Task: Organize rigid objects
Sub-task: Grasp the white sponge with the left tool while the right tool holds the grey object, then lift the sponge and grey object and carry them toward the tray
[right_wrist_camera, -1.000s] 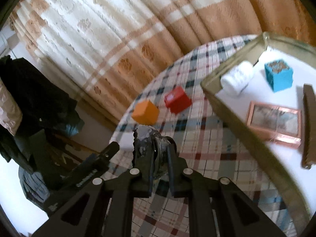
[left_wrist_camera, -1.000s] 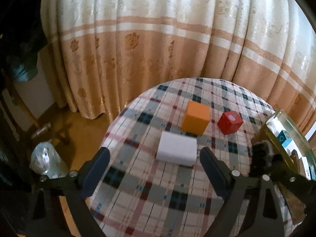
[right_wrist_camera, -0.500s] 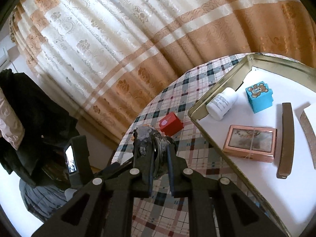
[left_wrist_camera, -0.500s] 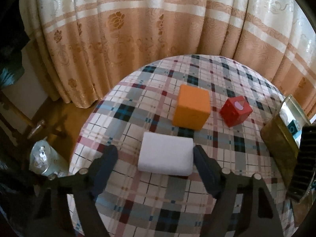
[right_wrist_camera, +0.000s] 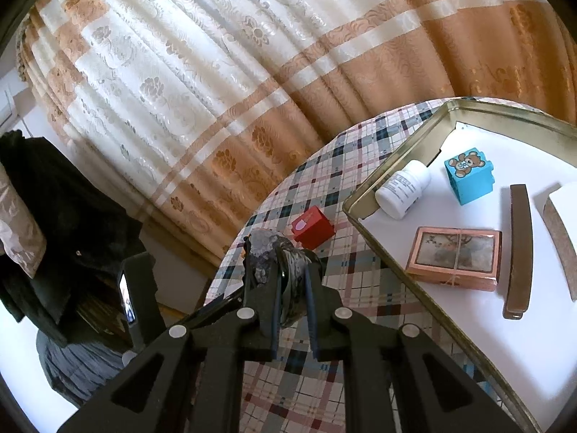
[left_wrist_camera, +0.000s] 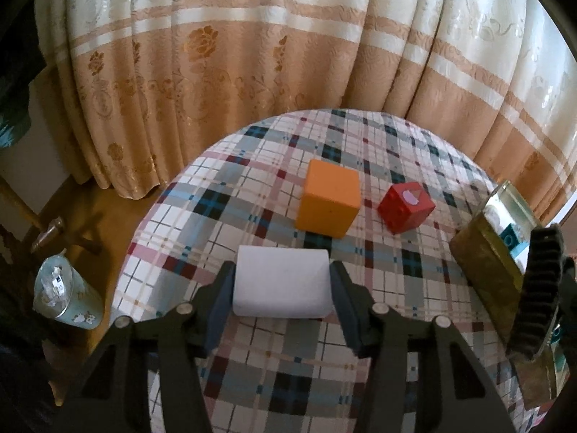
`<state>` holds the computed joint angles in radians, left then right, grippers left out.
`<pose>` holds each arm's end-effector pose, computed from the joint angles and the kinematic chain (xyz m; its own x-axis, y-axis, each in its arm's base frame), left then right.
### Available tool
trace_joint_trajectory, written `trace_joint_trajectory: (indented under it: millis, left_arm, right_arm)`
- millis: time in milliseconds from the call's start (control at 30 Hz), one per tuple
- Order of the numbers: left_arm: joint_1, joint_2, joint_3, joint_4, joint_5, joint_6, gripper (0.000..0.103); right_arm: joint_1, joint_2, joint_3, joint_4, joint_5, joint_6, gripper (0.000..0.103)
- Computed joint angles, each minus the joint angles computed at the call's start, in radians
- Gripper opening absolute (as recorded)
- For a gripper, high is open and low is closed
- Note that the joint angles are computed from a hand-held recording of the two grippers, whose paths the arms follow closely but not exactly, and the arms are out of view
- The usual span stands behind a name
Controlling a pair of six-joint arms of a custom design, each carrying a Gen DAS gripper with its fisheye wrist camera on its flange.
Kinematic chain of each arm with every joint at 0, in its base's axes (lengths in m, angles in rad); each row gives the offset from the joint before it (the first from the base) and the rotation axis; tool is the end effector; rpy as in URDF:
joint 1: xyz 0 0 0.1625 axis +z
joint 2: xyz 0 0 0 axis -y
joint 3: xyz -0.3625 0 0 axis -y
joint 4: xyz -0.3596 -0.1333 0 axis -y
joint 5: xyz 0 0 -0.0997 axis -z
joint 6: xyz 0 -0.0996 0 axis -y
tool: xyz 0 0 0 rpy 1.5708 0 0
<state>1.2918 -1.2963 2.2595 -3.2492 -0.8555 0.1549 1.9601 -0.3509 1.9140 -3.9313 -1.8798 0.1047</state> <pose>0.0730 -0.4663 0.2248 -0.8020 -0.0911 -0.5904 0.3357 0.7488 -0.5715 0.2778 -0.4057 -0.0674 -0.9864 -0.0918 0.1365 -0.1629 0.6595 -0.7338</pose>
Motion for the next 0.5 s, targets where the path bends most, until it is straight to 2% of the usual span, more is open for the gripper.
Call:
trace_joint_trajectory:
  millis: [233,500]
  left_arm:
    - [-0.028,-0.045,0.061,-0.048,-0.016,-0.013,0.052]
    - [-0.104,-0.09,0.127,-0.113,0.011,0.022,0.052]
  right_arm:
    - [0.017,-0.012,0.02,-0.029,-0.026,0.003,0.014]
    - [0.043,-0.031,0.053,-0.081,-0.054,0.009,0.014]
